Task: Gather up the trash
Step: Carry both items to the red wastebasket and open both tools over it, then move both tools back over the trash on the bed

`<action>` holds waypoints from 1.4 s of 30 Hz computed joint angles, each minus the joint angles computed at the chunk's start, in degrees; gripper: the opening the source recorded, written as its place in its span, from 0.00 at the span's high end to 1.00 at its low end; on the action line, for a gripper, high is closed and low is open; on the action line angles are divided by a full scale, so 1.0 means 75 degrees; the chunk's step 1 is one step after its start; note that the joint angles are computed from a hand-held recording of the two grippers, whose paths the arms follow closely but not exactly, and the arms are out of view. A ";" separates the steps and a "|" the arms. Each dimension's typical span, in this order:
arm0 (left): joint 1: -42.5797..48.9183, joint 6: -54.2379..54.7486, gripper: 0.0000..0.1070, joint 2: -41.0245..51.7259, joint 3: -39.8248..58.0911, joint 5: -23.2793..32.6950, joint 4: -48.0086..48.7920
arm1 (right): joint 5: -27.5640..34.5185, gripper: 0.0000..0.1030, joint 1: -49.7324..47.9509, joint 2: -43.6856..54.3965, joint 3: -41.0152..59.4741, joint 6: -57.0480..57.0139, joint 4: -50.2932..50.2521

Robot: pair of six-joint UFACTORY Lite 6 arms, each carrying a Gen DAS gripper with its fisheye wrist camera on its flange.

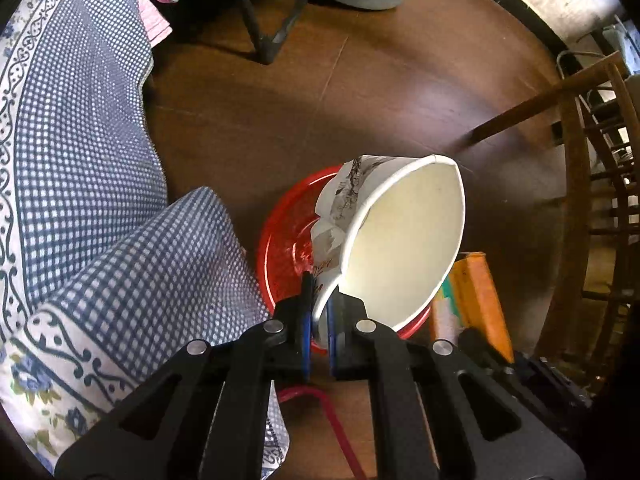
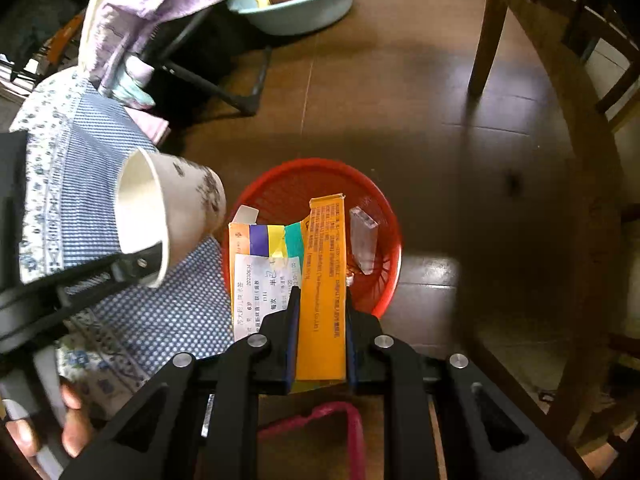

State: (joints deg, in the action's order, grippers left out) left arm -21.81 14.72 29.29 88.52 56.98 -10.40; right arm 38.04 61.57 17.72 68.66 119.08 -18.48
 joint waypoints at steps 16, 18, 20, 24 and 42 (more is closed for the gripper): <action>-0.0331 0.0351 0.93 0.0130 -0.0006 0.0062 -0.0122 | -0.0003 0.40 0.0191 -0.0360 -0.0627 -0.0174 0.0760; -0.0454 0.0484 0.93 0.0071 -0.0138 0.0138 -0.0195 | 0.0044 0.37 0.0479 -0.0580 -0.0846 -0.0050 0.0973; -0.0569 0.0550 0.93 -0.0031 -0.0311 0.0151 -0.0207 | 0.0049 0.36 0.0736 -0.0761 -0.1058 0.0126 0.1170; -0.0682 0.0453 0.90 -0.0015 -0.0435 0.0144 0.0027 | 0.0035 0.36 0.0946 -0.0906 -0.1247 0.0260 0.1380; -0.0410 0.1035 0.24 -0.2458 -0.0386 0.0920 -0.0709 | 0.2103 0.24 0.1313 -0.0873 0.0558 0.0315 0.0604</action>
